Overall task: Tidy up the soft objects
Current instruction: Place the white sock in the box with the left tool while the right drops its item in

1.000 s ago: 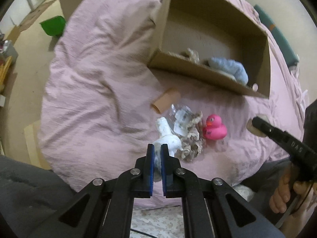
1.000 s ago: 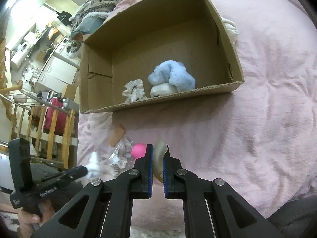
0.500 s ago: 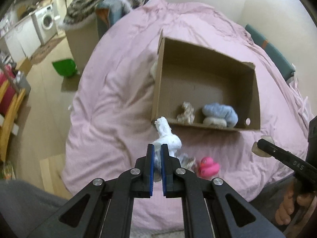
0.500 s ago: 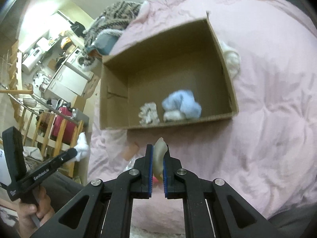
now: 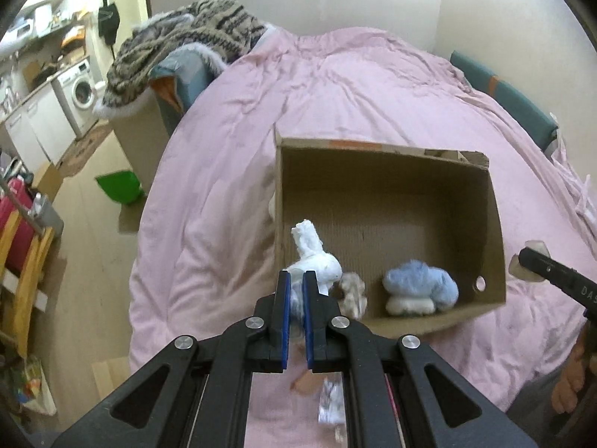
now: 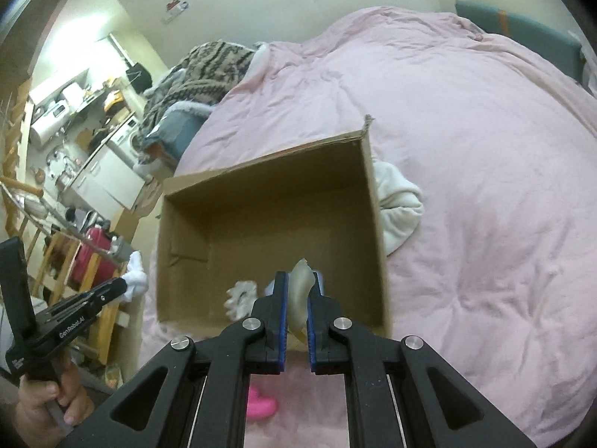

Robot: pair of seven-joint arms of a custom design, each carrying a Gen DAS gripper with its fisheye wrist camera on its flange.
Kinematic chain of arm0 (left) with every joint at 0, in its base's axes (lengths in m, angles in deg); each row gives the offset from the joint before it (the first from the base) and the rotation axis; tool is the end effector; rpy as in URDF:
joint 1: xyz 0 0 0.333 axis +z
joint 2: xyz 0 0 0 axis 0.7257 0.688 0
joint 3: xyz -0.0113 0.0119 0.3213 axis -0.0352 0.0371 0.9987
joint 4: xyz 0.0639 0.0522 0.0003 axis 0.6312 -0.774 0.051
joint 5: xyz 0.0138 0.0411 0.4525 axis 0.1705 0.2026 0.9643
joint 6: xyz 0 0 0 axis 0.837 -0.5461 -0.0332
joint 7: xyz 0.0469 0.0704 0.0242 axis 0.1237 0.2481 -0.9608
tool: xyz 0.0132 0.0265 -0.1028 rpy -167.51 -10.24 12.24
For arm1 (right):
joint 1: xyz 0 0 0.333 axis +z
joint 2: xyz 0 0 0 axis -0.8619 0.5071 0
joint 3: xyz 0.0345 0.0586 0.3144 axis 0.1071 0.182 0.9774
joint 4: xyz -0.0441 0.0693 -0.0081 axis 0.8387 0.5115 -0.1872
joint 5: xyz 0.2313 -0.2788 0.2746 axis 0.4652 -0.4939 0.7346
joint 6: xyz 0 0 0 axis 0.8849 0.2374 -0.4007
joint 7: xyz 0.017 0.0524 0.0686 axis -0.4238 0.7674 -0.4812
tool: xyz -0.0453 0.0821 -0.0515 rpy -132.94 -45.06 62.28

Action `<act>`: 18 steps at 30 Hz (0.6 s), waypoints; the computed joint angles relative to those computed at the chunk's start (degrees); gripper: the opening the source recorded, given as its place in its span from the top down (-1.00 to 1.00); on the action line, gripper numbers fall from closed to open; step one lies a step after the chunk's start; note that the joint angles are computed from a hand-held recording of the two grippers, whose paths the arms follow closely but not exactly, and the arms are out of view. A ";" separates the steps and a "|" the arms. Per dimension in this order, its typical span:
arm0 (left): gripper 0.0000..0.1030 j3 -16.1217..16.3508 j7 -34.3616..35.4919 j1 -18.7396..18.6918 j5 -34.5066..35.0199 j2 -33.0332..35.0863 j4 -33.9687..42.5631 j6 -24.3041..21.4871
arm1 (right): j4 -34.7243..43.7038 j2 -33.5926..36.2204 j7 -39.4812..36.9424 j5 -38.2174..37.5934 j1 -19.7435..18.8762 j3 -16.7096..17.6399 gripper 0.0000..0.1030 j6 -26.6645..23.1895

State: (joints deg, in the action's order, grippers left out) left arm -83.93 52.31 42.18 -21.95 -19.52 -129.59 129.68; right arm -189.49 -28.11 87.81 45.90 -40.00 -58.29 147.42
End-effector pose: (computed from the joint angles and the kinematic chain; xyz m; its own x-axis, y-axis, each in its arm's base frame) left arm 0.5100 -0.0192 0.4624 -0.0886 -0.9961 0.0050 -0.7794 0.0662 -0.6230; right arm 0.5002 0.1884 0.4432 0.0326 -0.9153 -0.4014 -0.7952 0.2195 -0.5653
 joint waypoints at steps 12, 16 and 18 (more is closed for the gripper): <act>0.88 -0.91 0.44 0.36 -1.78 6.76 1.40 3.60 | 0.73 4.05 9.21 -7.32 -3.11 2.37 0.80 -1.99; 0.88 0.78 2.50 -1.16 -6.35 6.66 1.46 3.96 | 1.30 4.94 9.85 -8.54 -2.82 2.32 0.79 -2.78; 0.88 0.95 3.32 -1.34 -7.03 6.22 1.00 4.54 | 1.51 5.26 10.43 -9.69 -2.88 2.51 0.79 -3.16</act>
State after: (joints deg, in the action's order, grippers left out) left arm -82.97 55.64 40.84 -28.98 -13.31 -128.59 134.22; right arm -187.98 -22.85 98.24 36.20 -42.88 -55.77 144.26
